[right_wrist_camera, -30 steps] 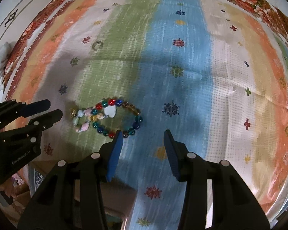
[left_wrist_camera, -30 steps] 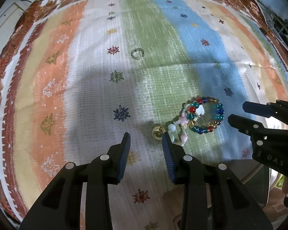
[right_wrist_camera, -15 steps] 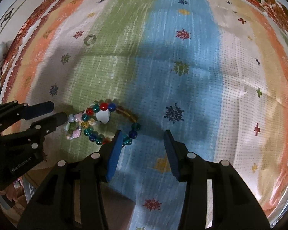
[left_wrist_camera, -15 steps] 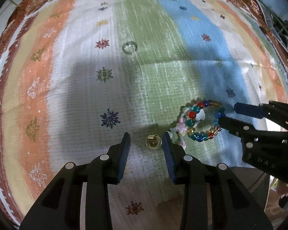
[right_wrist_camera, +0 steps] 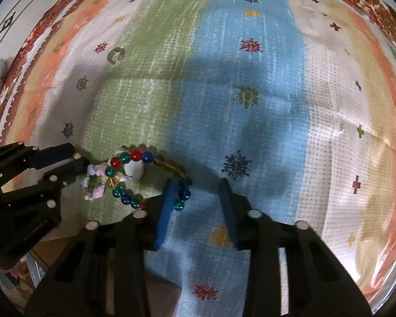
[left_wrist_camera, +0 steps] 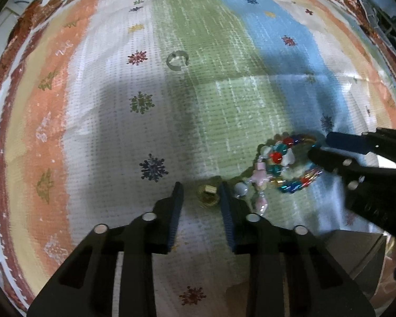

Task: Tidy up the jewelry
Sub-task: 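Grasp the small gold ring with the left tool while the right tool grasps the multicolour bracelet, then carry the gold ring with the left tool while the right tool carries the multicolour bracelet to the tin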

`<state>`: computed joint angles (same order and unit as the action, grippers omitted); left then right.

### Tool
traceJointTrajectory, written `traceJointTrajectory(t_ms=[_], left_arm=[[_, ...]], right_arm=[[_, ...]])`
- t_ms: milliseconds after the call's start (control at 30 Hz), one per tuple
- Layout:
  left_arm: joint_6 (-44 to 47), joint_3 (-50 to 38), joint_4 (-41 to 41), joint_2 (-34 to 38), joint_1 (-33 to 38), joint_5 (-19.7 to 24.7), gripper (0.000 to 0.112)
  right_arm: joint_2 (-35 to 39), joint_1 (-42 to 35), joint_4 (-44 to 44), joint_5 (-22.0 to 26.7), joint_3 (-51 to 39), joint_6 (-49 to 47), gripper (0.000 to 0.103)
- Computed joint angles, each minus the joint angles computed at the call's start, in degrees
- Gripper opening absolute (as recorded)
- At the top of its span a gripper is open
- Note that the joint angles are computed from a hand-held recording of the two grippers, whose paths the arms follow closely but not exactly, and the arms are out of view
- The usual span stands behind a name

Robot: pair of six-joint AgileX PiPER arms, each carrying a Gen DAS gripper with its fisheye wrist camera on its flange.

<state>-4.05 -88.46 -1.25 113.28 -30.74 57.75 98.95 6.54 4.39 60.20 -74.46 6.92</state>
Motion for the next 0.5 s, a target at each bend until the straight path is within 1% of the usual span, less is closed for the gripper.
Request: traceJointTrajectory(t_ms=[33, 67, 167, 300, 433, 500], left_arm=[[-0.3, 0.2, 0.4, -0.1, 0.1, -0.2, 0.019], [0.1, 0.9, 0.2, -0.4, 0.5, -0.7, 0.017], [1.8, 1.1, -2.6, -0.6, 2.0, -1.0, 0.017], [2.3, 1.2, -2.9, -1.0, 2.6, -1.1, 0.017], [2.7, 2.5, -3.2, -2.8, 3.1, -1.4, 0.017], [3.5, 2.8, -3.7, -3.4, 3.7, -1.7, 0.017]], right_arm=[[0.0, -0.4, 0.6, -0.3, 0.1, -0.4, 0.016], [-0.8, -1.3, 1.1, -0.5, 1.1, -1.4, 0.012], [-1.5, -3.2, 2.8, -0.9, 2.0, -3.8, 0.011], [-2.1, -4.2, 3.7, -0.4, 2.1, -5.0, 0.011], [-4.5, -4.6, 3.8, -0.3, 2.9, -5.2, 0.011], [-6.0, -4.8, 4.2, 0.6, 2.0, -5.7, 0.011]])
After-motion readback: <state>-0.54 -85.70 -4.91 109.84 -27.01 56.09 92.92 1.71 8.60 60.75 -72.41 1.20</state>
